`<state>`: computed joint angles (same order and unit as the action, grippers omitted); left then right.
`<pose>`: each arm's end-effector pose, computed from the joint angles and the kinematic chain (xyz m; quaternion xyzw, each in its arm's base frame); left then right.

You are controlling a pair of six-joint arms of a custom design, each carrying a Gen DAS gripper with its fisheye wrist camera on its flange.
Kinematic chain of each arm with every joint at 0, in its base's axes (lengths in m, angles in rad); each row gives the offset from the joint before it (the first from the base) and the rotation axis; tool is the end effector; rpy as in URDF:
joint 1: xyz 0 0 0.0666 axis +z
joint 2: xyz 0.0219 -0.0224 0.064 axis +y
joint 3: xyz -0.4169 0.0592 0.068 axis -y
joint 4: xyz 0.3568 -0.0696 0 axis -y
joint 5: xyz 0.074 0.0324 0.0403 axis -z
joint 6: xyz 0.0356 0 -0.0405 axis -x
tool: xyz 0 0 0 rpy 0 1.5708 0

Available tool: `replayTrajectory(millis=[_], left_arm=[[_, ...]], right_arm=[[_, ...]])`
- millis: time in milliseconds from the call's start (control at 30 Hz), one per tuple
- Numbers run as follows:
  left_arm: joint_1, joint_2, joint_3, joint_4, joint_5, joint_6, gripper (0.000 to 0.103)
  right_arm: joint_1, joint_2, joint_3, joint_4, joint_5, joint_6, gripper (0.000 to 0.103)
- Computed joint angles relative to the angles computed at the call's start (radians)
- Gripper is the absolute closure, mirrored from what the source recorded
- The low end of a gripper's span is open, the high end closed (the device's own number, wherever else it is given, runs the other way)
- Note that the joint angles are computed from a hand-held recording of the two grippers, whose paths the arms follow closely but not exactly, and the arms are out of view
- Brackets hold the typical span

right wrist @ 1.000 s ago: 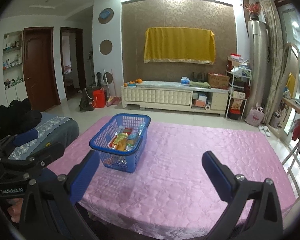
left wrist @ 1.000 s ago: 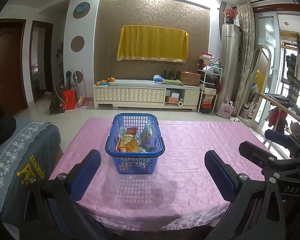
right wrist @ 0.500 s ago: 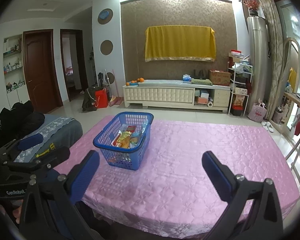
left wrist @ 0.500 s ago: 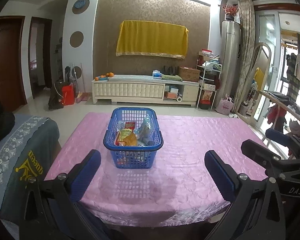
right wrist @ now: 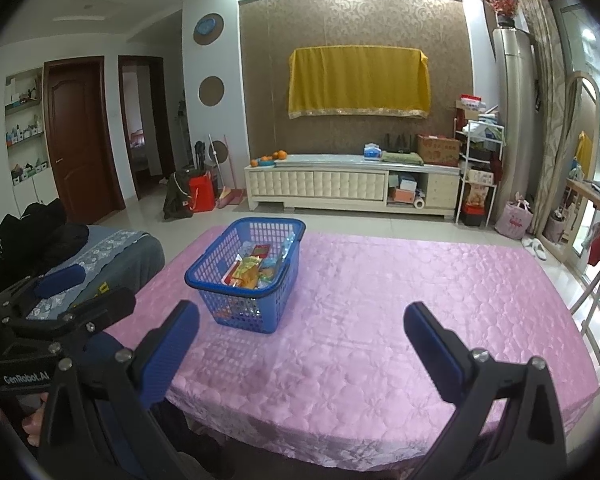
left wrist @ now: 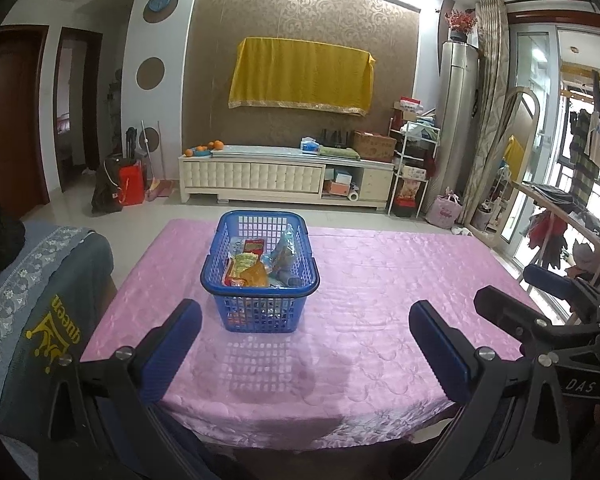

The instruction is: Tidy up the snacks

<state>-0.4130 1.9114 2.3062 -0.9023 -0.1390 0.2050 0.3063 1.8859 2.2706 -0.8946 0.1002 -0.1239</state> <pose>0.5972 -0.2567 0.5848 0.0543 0.8589 -0.0968 0.5000 0.6132 0.1898 0.5862 -0.0532 0.8602 0.0656 0.5029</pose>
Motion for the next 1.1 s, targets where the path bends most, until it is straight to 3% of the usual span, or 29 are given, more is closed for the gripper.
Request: replayTrajectory(millis=[1100], left_arm=[[-0.003,-0.015,-0.023,0.011,-0.014,0.004,0.000]], right_arm=[[-0.004,-0.008,0.004,-0.008,0.009,0.003,0.000]])
